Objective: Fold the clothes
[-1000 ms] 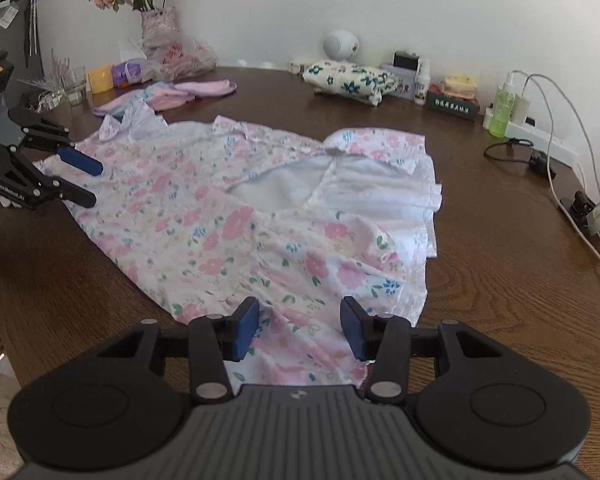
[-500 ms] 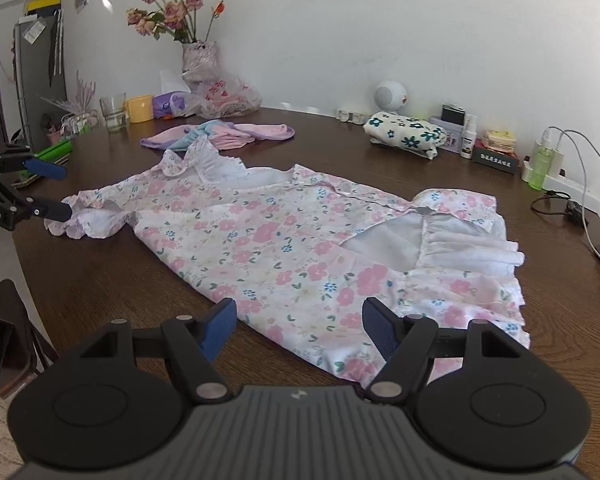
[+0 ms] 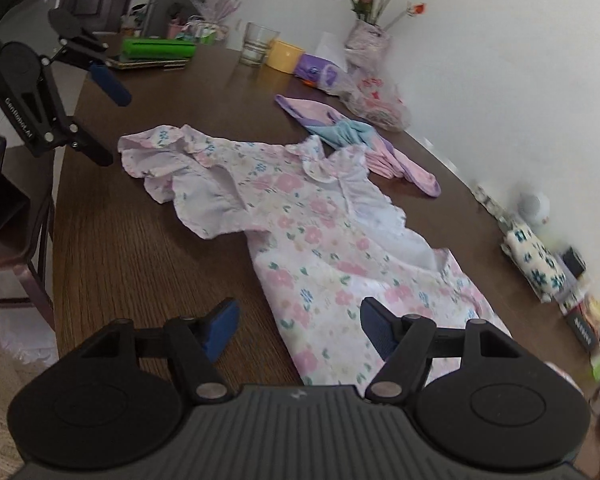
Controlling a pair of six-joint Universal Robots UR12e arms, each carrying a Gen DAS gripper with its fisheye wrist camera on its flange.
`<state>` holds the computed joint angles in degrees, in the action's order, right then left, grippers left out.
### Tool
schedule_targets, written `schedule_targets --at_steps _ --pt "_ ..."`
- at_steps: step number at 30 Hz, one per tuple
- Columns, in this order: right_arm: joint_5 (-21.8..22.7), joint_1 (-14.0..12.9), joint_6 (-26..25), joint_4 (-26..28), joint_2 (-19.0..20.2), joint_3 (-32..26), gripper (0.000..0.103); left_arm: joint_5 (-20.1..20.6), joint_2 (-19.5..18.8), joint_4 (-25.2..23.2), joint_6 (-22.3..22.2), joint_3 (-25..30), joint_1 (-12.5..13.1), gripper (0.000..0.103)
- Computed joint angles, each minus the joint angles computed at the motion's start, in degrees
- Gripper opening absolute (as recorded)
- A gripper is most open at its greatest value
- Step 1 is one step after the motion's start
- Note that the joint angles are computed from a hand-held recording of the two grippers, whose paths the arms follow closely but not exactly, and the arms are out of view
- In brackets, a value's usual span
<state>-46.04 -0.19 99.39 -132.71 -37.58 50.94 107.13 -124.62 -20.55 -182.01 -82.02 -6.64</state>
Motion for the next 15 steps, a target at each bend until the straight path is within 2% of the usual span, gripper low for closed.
schedule_targets --at_steps 1,5,7,8,11,15 --pt "-0.2 0.5 -2.5 1.1 0.0 -0.3 0.066 -0.8 0.0 -0.7 -0.1 0.2 0.3 0.051" --pt "0.0 1.9 -10.1 5.7 -0.4 -0.6 0.066 -4.1 -0.2 -1.4 -0.1 0.7 1.2 0.042" --pt "0.7 2.4 -14.1 7.7 -0.9 -0.3 0.065 -5.3 -0.3 -1.6 0.7 1.1 1.5 0.008" --pt "0.9 2.7 -15.8 8.2 -1.1 0.0 0.065 -5.7 -0.4 -1.7 1.0 1.2 1.6 0.004" --pt "1.3 3.4 -20.5 9.8 -1.6 0.7 0.064 -6.7 -0.3 -0.8 2.3 1.1 1.8 0.003" --pt "1.9 4.4 -23.8 11.4 -2.0 1.2 0.064 -5.8 0.1 1.0 3.8 0.8 1.7 0.002"
